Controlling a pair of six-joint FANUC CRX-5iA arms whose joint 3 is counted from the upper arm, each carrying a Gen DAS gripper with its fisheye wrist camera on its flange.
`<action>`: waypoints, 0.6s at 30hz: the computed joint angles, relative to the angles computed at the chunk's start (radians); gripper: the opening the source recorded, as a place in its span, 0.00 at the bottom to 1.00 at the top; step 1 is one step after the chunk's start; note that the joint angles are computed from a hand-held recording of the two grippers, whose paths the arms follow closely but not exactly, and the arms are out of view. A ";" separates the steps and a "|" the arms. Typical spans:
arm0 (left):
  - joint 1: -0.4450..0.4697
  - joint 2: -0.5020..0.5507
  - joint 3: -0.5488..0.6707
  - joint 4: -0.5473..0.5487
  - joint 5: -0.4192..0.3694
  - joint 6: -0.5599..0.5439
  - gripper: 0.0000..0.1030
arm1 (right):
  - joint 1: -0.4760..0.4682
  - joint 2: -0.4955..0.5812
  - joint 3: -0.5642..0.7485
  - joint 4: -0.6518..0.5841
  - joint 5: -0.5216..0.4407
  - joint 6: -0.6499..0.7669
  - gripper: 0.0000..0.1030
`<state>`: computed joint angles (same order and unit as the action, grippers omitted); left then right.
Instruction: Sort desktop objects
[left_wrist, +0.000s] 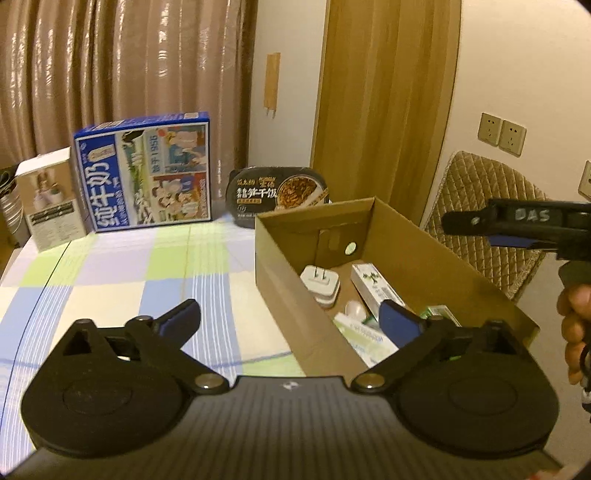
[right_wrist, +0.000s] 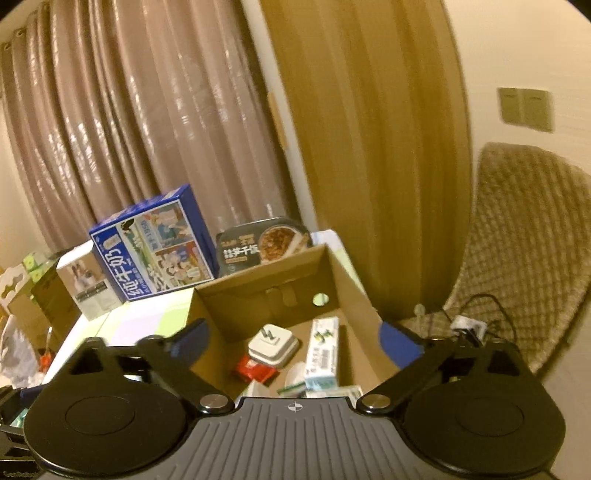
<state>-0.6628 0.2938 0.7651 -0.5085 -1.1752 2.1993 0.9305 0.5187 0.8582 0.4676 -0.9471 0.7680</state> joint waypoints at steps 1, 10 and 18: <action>-0.010 -0.005 0.000 -0.005 -0.012 0.004 0.98 | 0.007 -0.029 -0.037 0.002 0.003 -0.008 0.98; -0.127 -0.048 0.009 -0.060 -0.131 0.091 0.99 | 0.105 -0.206 -0.258 0.125 -0.098 -0.076 0.98; -0.247 -0.019 0.116 -0.113 -0.305 0.155 0.99 | 0.166 -0.333 -0.390 0.152 -0.156 -0.170 0.98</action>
<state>-0.9098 0.2745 0.8807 -0.6211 -1.4803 2.3544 1.0966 0.1854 0.4684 0.6193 -1.1034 0.5982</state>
